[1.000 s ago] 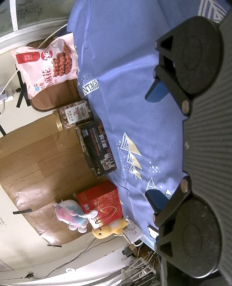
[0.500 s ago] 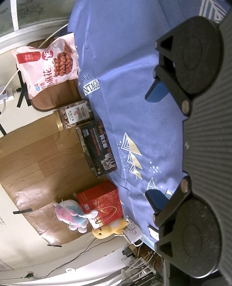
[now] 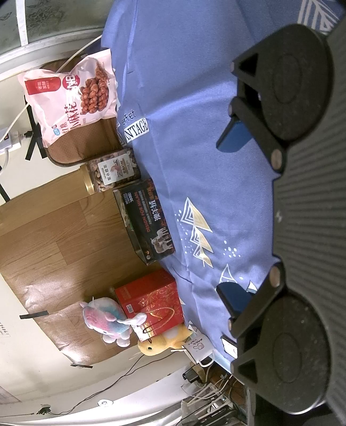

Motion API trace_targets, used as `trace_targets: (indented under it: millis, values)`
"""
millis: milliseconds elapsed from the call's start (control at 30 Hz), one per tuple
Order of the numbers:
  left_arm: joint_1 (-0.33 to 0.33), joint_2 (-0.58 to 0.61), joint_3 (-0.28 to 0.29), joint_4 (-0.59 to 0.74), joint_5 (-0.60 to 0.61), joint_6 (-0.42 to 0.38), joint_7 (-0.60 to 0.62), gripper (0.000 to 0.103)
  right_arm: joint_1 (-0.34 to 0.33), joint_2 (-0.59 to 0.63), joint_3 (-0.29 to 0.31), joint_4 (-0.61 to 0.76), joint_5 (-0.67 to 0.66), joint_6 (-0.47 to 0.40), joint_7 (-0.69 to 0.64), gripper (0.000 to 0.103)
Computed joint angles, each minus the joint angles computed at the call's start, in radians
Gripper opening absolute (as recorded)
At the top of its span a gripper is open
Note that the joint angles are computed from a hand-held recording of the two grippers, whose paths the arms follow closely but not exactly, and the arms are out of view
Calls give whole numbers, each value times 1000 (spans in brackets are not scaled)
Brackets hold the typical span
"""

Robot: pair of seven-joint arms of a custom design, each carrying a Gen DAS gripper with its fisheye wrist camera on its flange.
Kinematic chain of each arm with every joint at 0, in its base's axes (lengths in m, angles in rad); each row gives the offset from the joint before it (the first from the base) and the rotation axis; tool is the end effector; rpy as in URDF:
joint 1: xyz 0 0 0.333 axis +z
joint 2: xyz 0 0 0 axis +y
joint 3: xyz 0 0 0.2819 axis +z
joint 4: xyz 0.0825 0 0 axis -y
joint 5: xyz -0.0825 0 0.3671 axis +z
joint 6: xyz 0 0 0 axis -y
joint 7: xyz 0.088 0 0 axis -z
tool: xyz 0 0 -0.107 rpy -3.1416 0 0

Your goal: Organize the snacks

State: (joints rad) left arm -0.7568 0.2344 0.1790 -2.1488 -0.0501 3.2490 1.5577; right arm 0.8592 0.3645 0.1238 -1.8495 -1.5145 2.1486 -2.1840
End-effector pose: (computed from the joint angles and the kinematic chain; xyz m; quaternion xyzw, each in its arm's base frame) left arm 0.4997 -0.3255 0.3782 -0.4484 0.7882 -0.3673 0.2069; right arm 0.3852 0.4941 0.3314 -0.3999 0.7352 -0.3227 0.4422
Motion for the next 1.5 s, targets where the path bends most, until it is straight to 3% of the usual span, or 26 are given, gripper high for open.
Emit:
trace_targets:
  millis: [67, 733, 1167, 1500]
  values:
    - [23, -1, -25, 0, -2, -4, 4, 103, 0, -1, 0, -1, 0, 1, 0, 103]
    - [68, 2, -62, 4, 48, -23, -45, 103, 1, 4, 0, 3, 1, 3, 2, 103]
    - [187, -1, -183, 11, 52, -49, -41, 103, 5, 7, -1, 5, -4, -1, 6, 103]
    - [233, -3, -231, 13, 53, -64, -43, 103, 7, 9, -2, 7, -1, 1, 8, 103]
